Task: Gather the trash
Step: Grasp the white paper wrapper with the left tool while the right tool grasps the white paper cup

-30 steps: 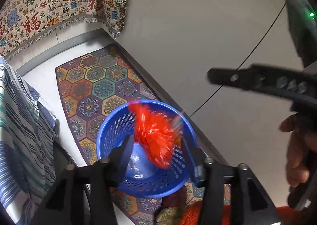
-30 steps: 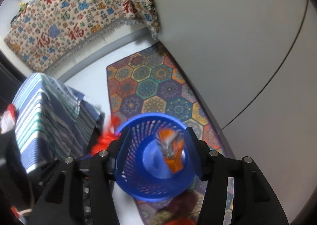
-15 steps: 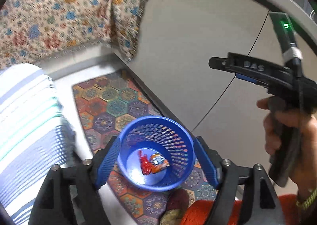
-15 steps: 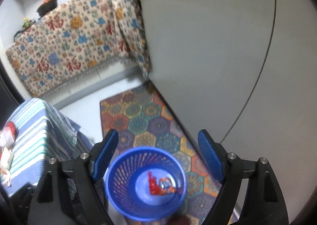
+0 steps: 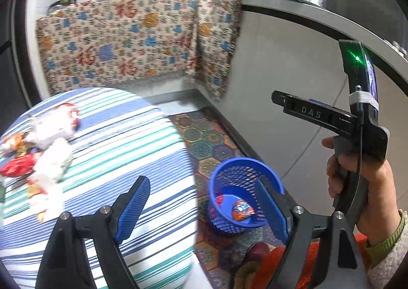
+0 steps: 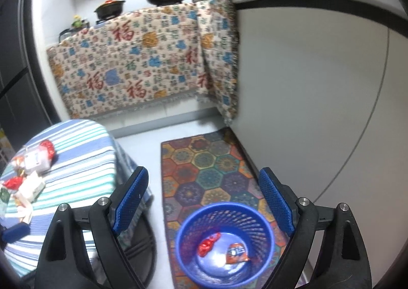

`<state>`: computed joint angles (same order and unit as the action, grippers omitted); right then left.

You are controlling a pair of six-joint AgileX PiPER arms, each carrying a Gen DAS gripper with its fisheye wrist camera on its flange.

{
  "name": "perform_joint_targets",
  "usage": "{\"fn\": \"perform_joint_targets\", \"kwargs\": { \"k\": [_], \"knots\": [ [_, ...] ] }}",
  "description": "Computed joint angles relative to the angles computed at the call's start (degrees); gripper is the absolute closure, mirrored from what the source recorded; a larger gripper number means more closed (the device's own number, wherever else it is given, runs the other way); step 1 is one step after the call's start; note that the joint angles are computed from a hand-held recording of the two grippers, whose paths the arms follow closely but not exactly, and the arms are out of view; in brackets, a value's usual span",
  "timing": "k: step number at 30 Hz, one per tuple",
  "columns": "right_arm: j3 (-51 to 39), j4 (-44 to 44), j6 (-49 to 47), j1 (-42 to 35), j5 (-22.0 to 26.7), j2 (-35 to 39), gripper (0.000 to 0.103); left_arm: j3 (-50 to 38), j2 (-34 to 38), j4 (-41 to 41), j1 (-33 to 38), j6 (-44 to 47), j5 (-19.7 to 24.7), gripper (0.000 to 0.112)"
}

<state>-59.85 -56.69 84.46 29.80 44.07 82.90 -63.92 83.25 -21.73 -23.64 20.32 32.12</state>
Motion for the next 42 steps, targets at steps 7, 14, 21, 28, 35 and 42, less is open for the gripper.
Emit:
{"fn": "perform_joint_targets", "kwargs": {
  "k": [7, 14, 21, 28, 35, 42],
  "knots": [
    [-6.65, -2.34, 0.97, 5.81, 2.76, 6.29, 0.014, 3.29, -5.04, -0.67, 8.93, 4.13, 1.89, 0.027],
    [-15.97, 2.52, -9.64, 13.08, -0.45, 14.82, 0.014, 11.44, -5.09, -14.25, 33.43, 29.36, 7.94, 0.027],
    [-25.34, 21.55, -29.17, 15.10, -7.66, 24.72, 0.014, 5.38, 5.15, -22.26, 48.69, 41.20, 13.33, 0.027],
    [-29.69, 23.54, -32.04, 14.95, -6.40, 28.52, 0.014, -12.53, 17.24, -21.22, 45.49, 43.32, 20.95, 0.027],
    [-29.87, 23.24, -33.61, 14.35, -5.54, 29.00, 0.014, -23.39, 27.67, -17.75, 42.35, 42.24, 24.33, 0.028],
    [-28.85, 24.58, -34.34, 12.26, -6.42, 28.41, 0.014, -21.48, 27.26, -19.63, 41.39, 48.46, 26.20, 0.070]
  ]
}}
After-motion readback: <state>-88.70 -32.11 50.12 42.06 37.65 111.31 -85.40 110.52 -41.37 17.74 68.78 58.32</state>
